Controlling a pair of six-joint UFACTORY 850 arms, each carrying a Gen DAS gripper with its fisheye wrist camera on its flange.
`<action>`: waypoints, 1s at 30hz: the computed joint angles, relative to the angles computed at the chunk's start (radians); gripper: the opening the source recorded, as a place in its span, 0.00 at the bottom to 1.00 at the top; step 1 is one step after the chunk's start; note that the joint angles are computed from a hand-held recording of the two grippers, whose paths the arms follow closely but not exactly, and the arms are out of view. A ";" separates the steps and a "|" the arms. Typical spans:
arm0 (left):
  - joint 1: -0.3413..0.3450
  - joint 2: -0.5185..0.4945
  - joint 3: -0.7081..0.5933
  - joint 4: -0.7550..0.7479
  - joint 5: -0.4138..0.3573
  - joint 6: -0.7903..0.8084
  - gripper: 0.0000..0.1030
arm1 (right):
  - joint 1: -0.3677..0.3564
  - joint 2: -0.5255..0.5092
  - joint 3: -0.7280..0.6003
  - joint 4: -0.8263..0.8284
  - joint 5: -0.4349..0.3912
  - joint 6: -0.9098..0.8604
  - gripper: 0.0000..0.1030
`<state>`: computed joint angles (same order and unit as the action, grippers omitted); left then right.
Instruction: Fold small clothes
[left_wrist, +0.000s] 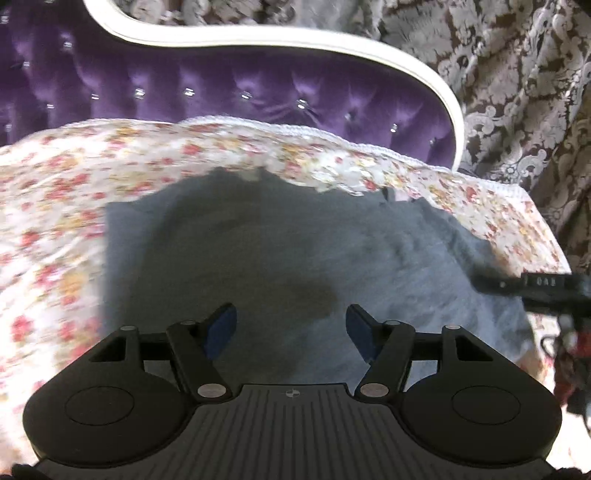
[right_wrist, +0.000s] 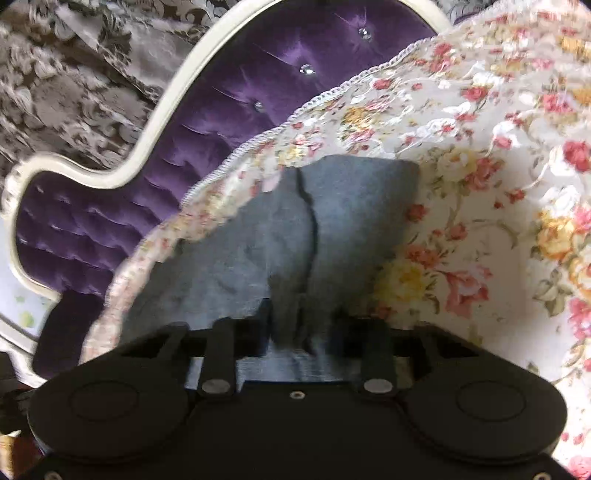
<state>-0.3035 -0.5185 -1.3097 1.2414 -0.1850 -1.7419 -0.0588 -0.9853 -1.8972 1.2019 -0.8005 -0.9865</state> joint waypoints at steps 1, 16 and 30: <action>0.003 0.029 0.040 0.099 -0.003 -0.101 0.62 | 0.007 0.010 0.006 -0.022 0.023 0.002 0.32; 0.076 0.297 0.407 0.632 -0.035 -0.722 0.62 | 0.175 0.156 0.024 -0.235 0.190 0.025 0.27; 0.124 0.363 0.501 0.900 -0.029 -1.005 0.62 | 0.413 0.074 -0.048 -0.392 0.200 0.064 0.29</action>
<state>-0.1791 -0.1556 -0.8092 2.1411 -0.2138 -2.7468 0.3538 -0.9116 -1.9452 0.8096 -0.6008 -0.9222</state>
